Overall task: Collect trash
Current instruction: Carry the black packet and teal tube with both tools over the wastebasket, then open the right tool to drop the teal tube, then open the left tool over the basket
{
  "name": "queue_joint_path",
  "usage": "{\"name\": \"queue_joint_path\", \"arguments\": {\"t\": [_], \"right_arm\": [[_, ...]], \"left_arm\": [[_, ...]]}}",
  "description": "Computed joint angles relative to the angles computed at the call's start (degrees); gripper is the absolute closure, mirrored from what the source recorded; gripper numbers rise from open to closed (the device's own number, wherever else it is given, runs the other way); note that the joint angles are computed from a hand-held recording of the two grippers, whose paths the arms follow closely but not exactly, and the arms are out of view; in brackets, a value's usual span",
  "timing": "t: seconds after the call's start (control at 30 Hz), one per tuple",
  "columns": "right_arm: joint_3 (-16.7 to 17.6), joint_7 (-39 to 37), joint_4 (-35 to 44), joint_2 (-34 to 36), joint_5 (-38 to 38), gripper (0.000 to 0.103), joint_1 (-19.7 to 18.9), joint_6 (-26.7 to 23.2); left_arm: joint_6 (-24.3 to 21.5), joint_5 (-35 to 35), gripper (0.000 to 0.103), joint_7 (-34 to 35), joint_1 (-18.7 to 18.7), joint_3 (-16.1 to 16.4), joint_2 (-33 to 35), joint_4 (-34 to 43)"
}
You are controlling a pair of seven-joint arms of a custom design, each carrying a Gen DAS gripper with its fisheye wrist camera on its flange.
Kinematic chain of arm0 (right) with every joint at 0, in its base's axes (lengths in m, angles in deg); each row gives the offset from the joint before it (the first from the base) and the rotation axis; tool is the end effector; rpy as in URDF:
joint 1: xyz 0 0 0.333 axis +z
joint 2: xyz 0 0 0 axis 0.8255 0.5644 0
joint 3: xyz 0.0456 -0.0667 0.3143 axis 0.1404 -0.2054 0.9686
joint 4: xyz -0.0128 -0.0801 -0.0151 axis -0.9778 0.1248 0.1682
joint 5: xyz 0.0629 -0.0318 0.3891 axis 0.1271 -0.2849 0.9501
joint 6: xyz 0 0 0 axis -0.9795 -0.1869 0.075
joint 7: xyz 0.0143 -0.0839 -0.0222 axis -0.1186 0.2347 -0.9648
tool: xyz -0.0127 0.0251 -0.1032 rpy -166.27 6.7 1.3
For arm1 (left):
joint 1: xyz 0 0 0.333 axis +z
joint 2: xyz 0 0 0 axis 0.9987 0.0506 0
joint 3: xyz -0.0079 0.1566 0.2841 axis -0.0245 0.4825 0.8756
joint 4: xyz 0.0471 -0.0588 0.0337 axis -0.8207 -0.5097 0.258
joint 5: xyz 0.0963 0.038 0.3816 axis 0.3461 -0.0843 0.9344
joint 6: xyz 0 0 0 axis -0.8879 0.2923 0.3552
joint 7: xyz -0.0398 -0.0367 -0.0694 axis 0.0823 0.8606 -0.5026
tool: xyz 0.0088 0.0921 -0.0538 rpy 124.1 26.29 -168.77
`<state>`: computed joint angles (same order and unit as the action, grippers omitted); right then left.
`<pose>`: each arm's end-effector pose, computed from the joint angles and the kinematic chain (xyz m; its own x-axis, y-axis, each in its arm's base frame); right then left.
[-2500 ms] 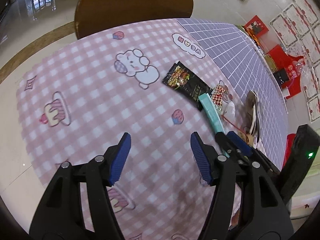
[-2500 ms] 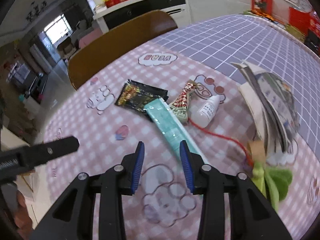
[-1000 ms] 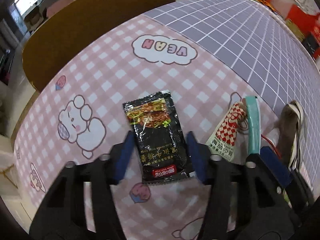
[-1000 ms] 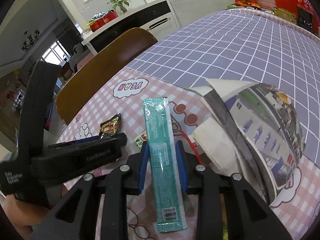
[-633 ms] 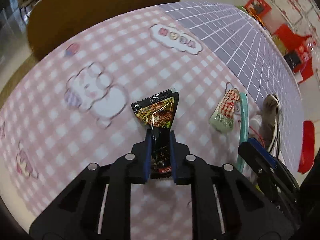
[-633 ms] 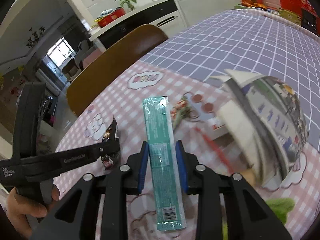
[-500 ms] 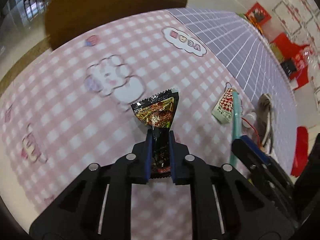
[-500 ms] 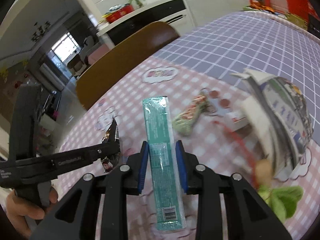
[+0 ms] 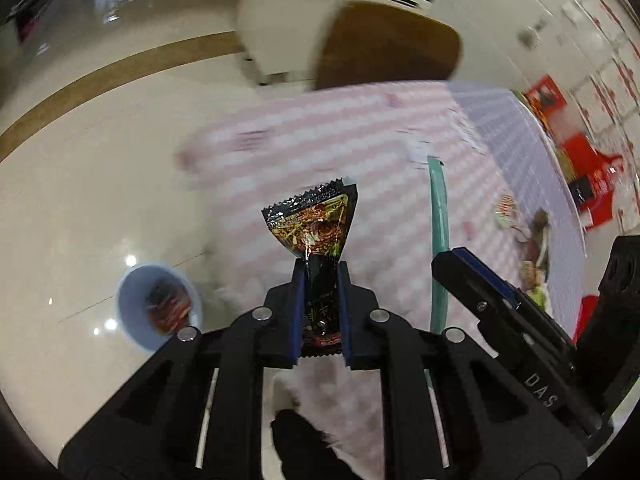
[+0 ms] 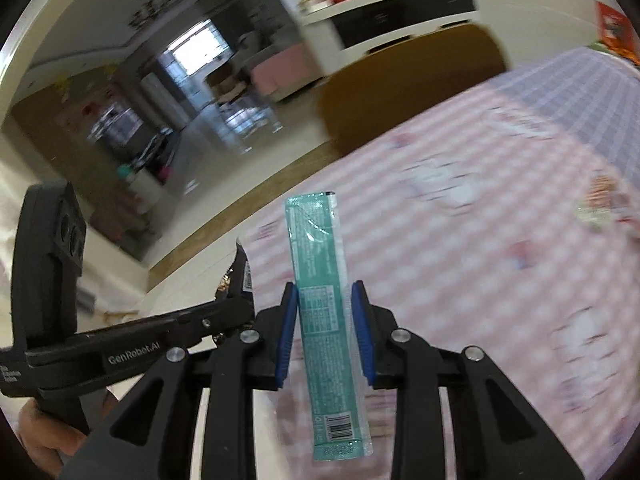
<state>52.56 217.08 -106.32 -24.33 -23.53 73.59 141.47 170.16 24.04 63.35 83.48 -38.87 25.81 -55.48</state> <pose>0.4895 0.2702 0.6541 -0.1123 -0.9009 -0.4193 -0.7611 0.3493 -0.5466 0.5585 -0.1306 0.6621 -0.2835 -0.8925 0.3509 -0.9241 0.1565 -0.3486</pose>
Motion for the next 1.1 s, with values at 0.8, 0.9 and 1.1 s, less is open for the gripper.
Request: {"name": "queue_joint_path", "arguments": {"t": [0.8, 0.9, 1.1], "right_arm": [[-4.4, -8.5, 53.1, 43.3, 4.5, 0.075, 21.7, -19.2], [-5.1, -8.6, 55.2, 45.0, 5.0, 0.074, 22.4, -21.0], [-6.0, -7.3, 58.4, 47.6, 5.2, 0.073, 23.3, -25.0]], "left_arm": [[-1.5, 0.7, 0.088, 3.0, 16.3, 10.1, -1.9, -11.1], [-1.3, 0.3, 0.088, 3.1, 17.0, 10.1, -1.4, -11.0], [-1.5, 0.1, 0.088, 3.5, 17.7, 9.7, -0.5, -11.0]]}}
